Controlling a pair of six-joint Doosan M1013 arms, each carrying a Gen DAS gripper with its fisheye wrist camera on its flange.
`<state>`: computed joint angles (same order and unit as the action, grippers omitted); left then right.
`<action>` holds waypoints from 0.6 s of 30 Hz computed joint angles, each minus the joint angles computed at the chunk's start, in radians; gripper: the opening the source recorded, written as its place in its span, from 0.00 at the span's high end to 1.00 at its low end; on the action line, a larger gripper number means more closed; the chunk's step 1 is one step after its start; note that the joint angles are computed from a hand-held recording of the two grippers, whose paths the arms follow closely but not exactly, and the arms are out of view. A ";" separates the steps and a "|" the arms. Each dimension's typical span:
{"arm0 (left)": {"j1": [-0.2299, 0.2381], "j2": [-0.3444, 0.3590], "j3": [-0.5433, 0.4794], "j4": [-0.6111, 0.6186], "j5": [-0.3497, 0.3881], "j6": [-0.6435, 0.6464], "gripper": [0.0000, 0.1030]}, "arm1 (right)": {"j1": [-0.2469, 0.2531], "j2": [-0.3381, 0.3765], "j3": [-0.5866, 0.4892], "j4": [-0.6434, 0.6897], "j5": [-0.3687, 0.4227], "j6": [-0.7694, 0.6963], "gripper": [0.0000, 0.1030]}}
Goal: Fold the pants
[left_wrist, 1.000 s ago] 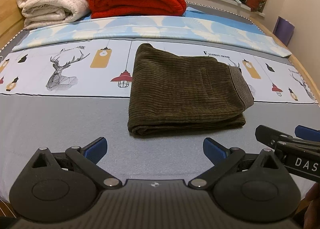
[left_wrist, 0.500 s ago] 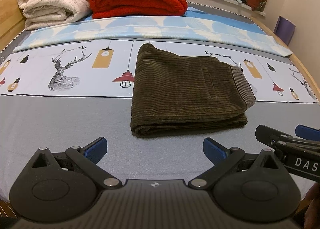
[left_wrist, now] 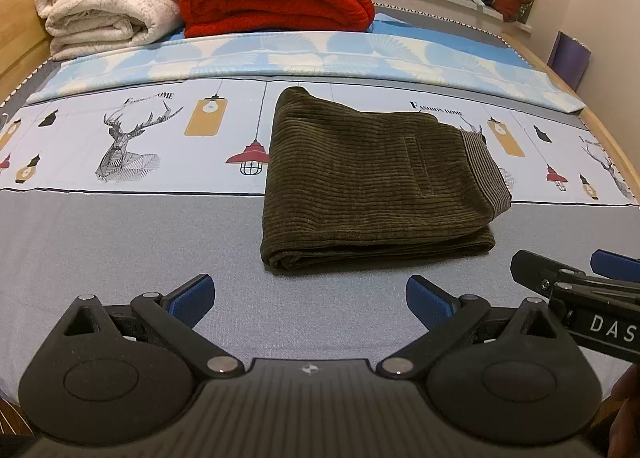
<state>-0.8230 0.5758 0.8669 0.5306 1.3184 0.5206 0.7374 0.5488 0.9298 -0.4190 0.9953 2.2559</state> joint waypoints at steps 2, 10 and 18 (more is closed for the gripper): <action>-0.001 0.001 -0.001 0.004 0.000 0.001 0.01 | 0.000 0.000 0.000 0.000 0.000 0.001 0.07; -0.001 0.001 -0.002 0.005 0.001 0.003 0.01 | 0.001 0.002 -0.002 0.000 0.002 0.001 0.07; -0.001 -0.001 0.002 0.008 -0.001 0.003 0.01 | 0.002 0.002 -0.001 0.001 0.001 0.003 0.07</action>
<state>-0.8239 0.5753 0.8689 0.5383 1.3178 0.5239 0.7391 0.5504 0.9292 -0.4185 0.9959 2.2589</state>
